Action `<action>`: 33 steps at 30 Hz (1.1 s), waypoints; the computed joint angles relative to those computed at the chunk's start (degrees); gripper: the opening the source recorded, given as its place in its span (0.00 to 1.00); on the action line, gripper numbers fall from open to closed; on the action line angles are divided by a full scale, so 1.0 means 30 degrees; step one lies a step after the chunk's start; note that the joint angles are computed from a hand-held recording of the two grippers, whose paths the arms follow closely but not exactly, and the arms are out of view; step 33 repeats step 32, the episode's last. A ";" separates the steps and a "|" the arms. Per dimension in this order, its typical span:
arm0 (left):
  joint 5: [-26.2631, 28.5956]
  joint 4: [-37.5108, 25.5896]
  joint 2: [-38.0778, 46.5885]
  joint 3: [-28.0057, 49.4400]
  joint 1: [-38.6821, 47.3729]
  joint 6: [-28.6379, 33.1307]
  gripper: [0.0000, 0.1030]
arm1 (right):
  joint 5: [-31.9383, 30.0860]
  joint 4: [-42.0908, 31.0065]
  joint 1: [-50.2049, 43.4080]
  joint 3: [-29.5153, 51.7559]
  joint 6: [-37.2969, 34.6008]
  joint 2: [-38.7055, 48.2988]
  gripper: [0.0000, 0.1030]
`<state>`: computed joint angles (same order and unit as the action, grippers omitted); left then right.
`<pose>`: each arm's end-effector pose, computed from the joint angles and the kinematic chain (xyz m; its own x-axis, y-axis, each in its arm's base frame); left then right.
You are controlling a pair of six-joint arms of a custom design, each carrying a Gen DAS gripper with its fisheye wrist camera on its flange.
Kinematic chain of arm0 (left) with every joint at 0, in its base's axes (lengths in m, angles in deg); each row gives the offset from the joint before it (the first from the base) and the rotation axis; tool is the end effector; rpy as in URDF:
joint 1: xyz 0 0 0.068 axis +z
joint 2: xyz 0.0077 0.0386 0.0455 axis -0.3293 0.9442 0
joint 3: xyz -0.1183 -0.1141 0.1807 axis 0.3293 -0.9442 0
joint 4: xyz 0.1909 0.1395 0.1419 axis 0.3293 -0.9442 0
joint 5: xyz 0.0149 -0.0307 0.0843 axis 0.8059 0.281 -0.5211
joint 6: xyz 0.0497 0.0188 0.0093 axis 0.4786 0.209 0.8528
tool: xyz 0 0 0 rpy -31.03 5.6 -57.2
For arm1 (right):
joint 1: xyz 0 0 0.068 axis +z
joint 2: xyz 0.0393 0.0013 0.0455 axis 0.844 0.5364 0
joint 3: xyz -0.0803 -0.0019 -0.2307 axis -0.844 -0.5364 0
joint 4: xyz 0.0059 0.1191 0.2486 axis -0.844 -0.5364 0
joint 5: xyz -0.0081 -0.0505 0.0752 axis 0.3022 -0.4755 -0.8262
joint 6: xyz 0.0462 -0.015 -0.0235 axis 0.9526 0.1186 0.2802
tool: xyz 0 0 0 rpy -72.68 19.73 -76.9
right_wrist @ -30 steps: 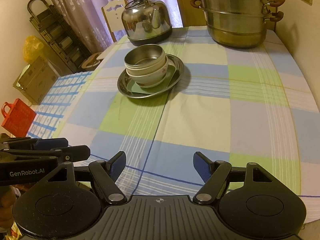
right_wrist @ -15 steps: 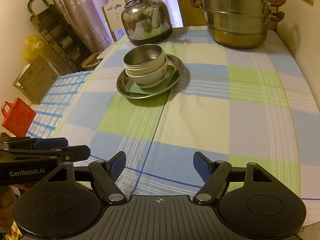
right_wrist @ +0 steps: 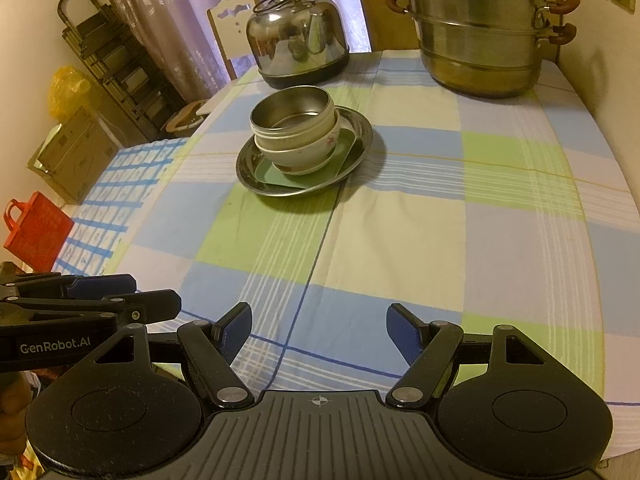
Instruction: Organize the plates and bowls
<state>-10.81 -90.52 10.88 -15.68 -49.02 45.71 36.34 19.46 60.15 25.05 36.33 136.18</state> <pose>0.2038 -0.1073 0.2522 -0.8315 -0.0817 -0.5494 -0.0368 0.9951 -0.0923 0.2138 0.0241 0.2201 -0.8295 -0.0770 -0.5532 -0.2950 0.9015 0.3168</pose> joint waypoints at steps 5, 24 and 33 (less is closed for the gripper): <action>-0.0019 0.0002 0.0032 0.0026 0.0126 0.0030 0.54 | 0.0052 0.0192 0.0207 0.0132 0.0064 0.0311 0.72; 0.0086 0.0294 0.0203 0.0135 0.0855 0.0687 0.54 | 0.0241 0.0543 0.0633 0.0272 0.0301 0.0812 0.72; -0.0004 0.0558 0.0324 0.0134 0.1038 0.0902 0.59 | 0.0341 0.0675 0.0839 0.0236 0.0444 0.0870 0.72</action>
